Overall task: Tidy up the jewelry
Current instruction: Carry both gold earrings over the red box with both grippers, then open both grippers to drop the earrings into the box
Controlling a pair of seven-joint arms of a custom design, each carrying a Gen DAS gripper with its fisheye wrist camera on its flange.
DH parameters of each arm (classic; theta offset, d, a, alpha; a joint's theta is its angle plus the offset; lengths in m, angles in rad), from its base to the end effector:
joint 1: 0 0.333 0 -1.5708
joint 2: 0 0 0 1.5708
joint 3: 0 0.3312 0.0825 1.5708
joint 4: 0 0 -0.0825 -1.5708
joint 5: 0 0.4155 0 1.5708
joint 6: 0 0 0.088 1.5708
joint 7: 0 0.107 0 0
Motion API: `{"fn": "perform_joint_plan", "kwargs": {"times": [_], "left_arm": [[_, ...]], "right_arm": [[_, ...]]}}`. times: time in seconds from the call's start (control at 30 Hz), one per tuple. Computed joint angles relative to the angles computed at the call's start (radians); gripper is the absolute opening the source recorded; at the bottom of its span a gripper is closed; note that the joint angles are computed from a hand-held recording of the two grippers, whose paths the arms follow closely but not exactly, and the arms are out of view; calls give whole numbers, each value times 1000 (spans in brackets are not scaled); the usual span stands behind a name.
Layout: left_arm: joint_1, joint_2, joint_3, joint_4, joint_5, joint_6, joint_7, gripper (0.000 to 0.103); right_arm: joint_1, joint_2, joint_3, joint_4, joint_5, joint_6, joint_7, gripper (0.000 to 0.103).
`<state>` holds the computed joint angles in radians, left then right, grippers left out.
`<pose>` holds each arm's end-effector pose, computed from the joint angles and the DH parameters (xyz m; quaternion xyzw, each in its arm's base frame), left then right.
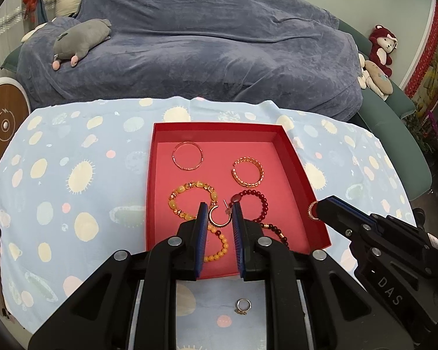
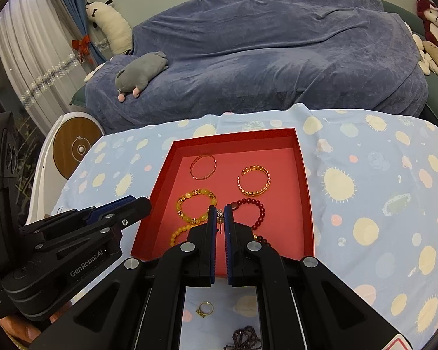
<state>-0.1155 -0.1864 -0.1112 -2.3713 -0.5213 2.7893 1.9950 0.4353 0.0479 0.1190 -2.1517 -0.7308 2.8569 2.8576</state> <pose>0.5277 -0.1000 0.4586 -0.5916 0.7381 -0.2971 0.1305 0.4996 0.3512 0.4404 -0.6260 0.6894 -0.1606 0.3270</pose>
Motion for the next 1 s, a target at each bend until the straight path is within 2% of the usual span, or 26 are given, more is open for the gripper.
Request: {"fn": "perform_joint_plan", "kwargs": {"times": [0.47, 0.67, 1.0], "left_arm": [[38, 248, -29, 210, 190, 12, -121, 16], [32, 362, -23, 315, 285, -2, -197, 16], [23, 482, -14, 436, 354, -41, -258, 16]], "right_arm": [[-19, 206, -50, 195, 196, 19, -216, 6], [-30, 302, -57, 293, 296, 5, -319, 6], [-38, 403, -67, 395, 404, -35, -423, 6]]}}
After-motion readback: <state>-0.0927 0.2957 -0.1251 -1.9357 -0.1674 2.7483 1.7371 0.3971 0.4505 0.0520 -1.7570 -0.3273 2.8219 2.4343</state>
